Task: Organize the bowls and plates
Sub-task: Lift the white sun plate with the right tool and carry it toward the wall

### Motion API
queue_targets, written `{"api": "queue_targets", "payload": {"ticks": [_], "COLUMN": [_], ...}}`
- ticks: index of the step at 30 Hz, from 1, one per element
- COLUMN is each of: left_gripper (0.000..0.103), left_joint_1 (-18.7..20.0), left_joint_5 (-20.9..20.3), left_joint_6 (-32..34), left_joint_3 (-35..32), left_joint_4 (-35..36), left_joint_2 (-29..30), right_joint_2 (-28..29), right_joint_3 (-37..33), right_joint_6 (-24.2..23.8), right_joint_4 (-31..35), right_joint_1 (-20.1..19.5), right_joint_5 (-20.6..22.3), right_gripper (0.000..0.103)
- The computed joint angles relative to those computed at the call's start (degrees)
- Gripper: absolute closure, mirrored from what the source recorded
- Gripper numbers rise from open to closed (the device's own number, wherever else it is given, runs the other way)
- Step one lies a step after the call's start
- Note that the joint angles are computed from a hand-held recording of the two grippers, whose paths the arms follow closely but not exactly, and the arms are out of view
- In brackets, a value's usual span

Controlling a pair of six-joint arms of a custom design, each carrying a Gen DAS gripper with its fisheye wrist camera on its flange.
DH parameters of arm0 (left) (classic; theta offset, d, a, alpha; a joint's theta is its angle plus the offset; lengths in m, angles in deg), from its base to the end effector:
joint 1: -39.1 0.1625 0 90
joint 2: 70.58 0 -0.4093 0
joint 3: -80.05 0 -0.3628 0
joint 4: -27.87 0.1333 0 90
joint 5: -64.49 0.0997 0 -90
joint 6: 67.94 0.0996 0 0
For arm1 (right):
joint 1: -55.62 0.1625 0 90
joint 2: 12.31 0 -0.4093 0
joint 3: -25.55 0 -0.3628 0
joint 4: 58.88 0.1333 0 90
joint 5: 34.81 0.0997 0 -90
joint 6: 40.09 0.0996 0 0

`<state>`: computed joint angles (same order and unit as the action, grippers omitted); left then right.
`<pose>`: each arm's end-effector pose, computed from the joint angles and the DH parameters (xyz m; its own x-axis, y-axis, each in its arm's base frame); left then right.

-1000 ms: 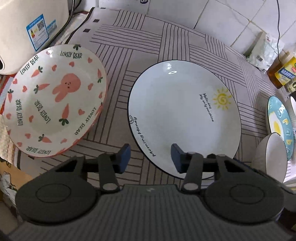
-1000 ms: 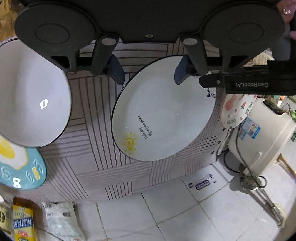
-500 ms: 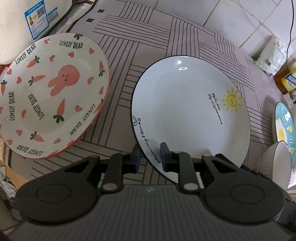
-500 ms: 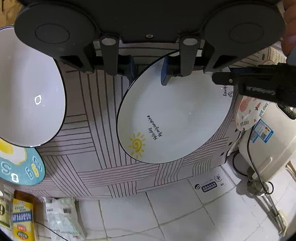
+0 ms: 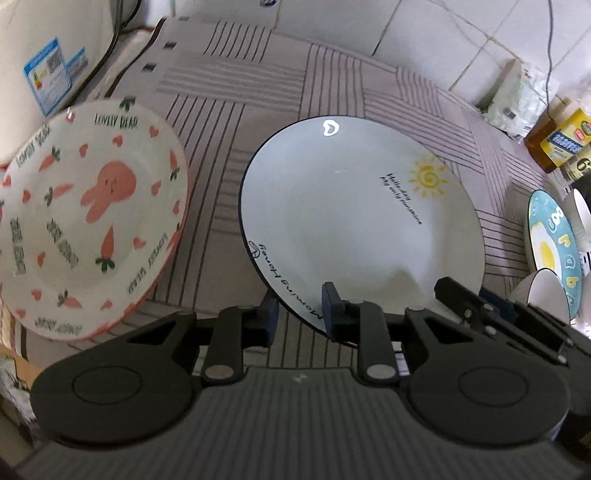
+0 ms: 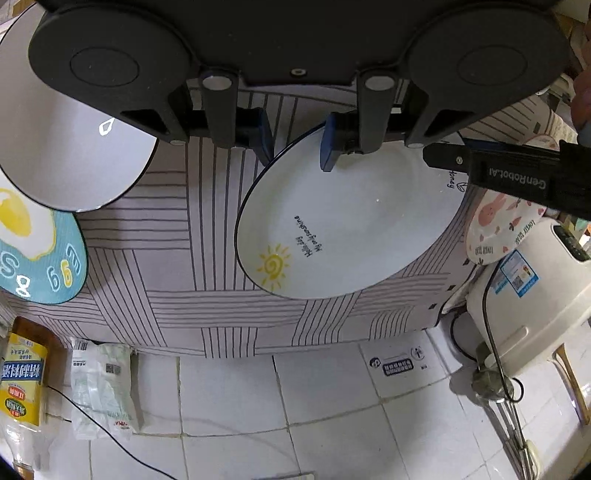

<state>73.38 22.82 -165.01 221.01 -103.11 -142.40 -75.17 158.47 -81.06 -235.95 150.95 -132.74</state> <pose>-0.1421 -0.3482 0.1069 -0.7127 -0.5848 -0.3873 -0.1722 0.6811 -0.7116 0.1594 -0.4216 0.1205 -0.6892 -0.6634 0.2914 -0.7161 0.6849 -0.1344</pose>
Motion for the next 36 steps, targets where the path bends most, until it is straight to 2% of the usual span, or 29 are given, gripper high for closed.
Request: {"api": "queue_targets", "payload": {"ticks": [2, 4, 5, 6, 7, 9, 11, 12, 13, 14, 15, 17, 20, 23, 27, 30, 31, 33, 36], "left_gripper": [0.081, 0.081, 0.082, 0.082, 0.083, 0.083, 0.085, 0.086, 0.086, 0.086, 0.086, 0.085, 0.086, 0.086, 0.086, 0.085, 0.085, 0.085, 0.085], "left_joint_1": [0.3, 1.4, 2.2, 2.6, 3.2, 4.9, 6.1, 6.3, 6.4, 6.6, 6.6, 6.9, 7.0, 7.7, 8.1, 8.6, 8.7, 9.1, 9.5], "left_joint_5": [1.1, 2.0, 2.0, 2.4, 2.7, 2.2, 1.3, 1.4, 1.3, 1.1, 1.0, 0.9, 0.7, 0.9, 1.2, 0.8, 0.7, 0.4, -0.1], "left_joint_6": [1.6, 4.8, 8.5, 10.0, 10.9, 10.2, 10.2, 10.8, 11.2, 11.3, 11.1, 10.9, 11.1, 12.2, 12.8, 13.1, 13.1, 13.5, 17.6], "left_joint_3": [-1.0, -2.7, -3.2, -3.6, -4.0, -4.8, -3.5, -3.0, -2.8, -2.8, -2.8, -2.8, -2.2, -2.2, -2.2, -2.0, -1.9, -1.9, -2.0], "left_joint_4": [1.2, 2.3, 0.7, -0.5, -1.8, -2.5, -6.1, -6.8, -7.1, -7.1, -7.1, -7.4, -8.5, -9.4, -9.6, -10.8, -11.1, -11.7, -12.3], "left_joint_2": [-0.1, 0.1, 0.7, 1.3, 1.7, 1.6, 0.7, 0.4, 0.2, 0.1, 0.2, 0.5, 0.3, 0.5, 0.7, 0.7, 0.7, 0.8, 0.6], "right_joint_2": [-0.1, 0.0, -0.3, -0.8, -0.8, 0.3, 1.4, 1.7, 1.8, 1.9, 2.0, 3.3, 6.5, 9.2, 11.7, 14.5, 14.9, 15.3, 15.5], "right_joint_3": [-0.4, -0.1, -0.1, -0.4, -1.1, -2.1, -3.0, -3.8, -4.8, -5.6, -6.4, -7.9, -11.6, -18.4, -27.8, -36.5, -37.5, -38.4, -37.6], "right_joint_6": [0.1, -2.8, -5.2, -7.5, -7.4, -3.4, -0.1, 2.0, 3.9, 5.4, 5.6, 3.6, -0.4, -0.2, -1.3, 4.5, 6.3, 7.6, 9.2], "right_joint_4": [-0.3, -2.8, -3.1, -1.1, 1.1, 1.0, -0.4, -0.6, 0.0, -0.1, 0.1, -1.6, -2.0, 7.0, 22.9, 38.3, 40.2, 43.8, 45.4], "right_joint_1": [0.1, 0.5, 0.7, 0.7, 1.3, 3.0, 3.3, 3.5, 3.5, 3.4, 3.3, 3.7, 4.5, 5.3, 4.9, 4.1, 3.7, 3.1, 2.4], "right_joint_5": [0.6, 1.2, 1.6, 3.3, 3.5, 1.5, 0.5, -0.3, -0.5, -0.3, 0.3, 0.2, -1.2, -3.8, -3.9, -4.8, -4.5, -4.5, -3.9], "right_gripper": [0.073, 0.077, 0.098, 0.102, 0.102, 0.102, 0.101, 0.094, 0.091, 0.080, 0.059, 0.036, 0.036, 0.036, 0.036, 0.039, 0.039, 0.054, 0.062]}}
